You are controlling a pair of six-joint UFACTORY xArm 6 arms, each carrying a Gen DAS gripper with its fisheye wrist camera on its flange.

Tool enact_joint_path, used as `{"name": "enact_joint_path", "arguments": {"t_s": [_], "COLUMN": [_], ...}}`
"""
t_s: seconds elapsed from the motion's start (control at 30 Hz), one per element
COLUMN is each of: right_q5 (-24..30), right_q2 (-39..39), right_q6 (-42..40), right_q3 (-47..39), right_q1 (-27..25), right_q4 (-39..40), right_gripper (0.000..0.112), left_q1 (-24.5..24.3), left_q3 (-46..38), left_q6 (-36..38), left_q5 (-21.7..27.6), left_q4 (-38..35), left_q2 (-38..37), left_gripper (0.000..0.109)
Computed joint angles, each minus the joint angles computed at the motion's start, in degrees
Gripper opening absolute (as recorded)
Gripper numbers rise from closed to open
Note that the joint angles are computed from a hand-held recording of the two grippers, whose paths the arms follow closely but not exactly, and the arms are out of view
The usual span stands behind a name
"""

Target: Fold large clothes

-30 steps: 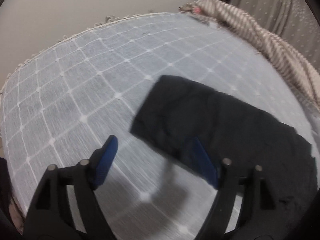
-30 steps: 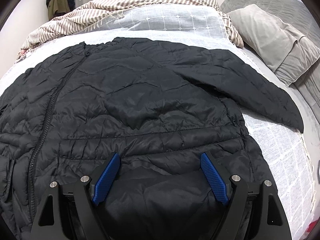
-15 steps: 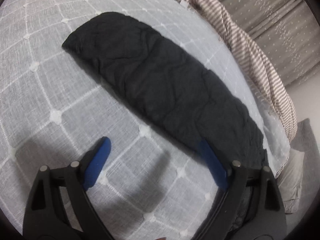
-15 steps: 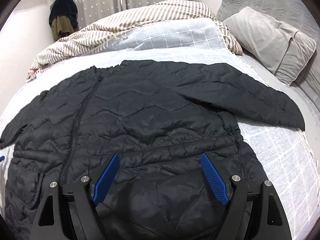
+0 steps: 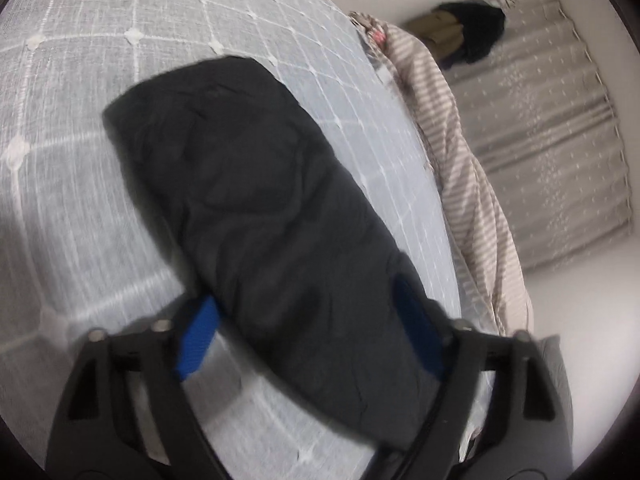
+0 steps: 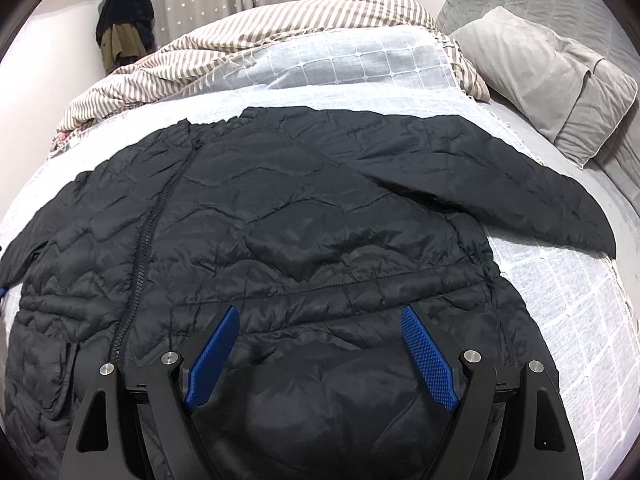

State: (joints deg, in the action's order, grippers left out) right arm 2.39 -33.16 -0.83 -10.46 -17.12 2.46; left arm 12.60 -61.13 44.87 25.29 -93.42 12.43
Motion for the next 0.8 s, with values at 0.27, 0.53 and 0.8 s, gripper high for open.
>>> {"name": "enact_joint_path", "arguments": {"t_s": [0.27, 0.53, 0.8], "right_q5": [-0.4, 0.0, 0.2], "right_q2": [2.1, 2.2, 1.1], "right_q6": [1.8, -3.4, -5.7], "right_q3": [-0.6, -0.9, -0.6], "right_q1": [-1.0, -0.3, -0.3], "right_q4": [-2.5, 4.2, 7.3], "right_gripper": [0.084, 0.084, 0.084], "left_q1": [-1.9, -8.2, -18.3], "left_q3": [-2.6, -1.6, 0.8], "left_q6": [-8.9, 1.6, -2.2], "left_q5": [-5.4, -11.8, -12.7], "left_q4": [8.6, 7.0, 21.6], "left_q2": [1.4, -6.0, -12.6], "left_gripper": [0.006, 0.005, 0.005]}}
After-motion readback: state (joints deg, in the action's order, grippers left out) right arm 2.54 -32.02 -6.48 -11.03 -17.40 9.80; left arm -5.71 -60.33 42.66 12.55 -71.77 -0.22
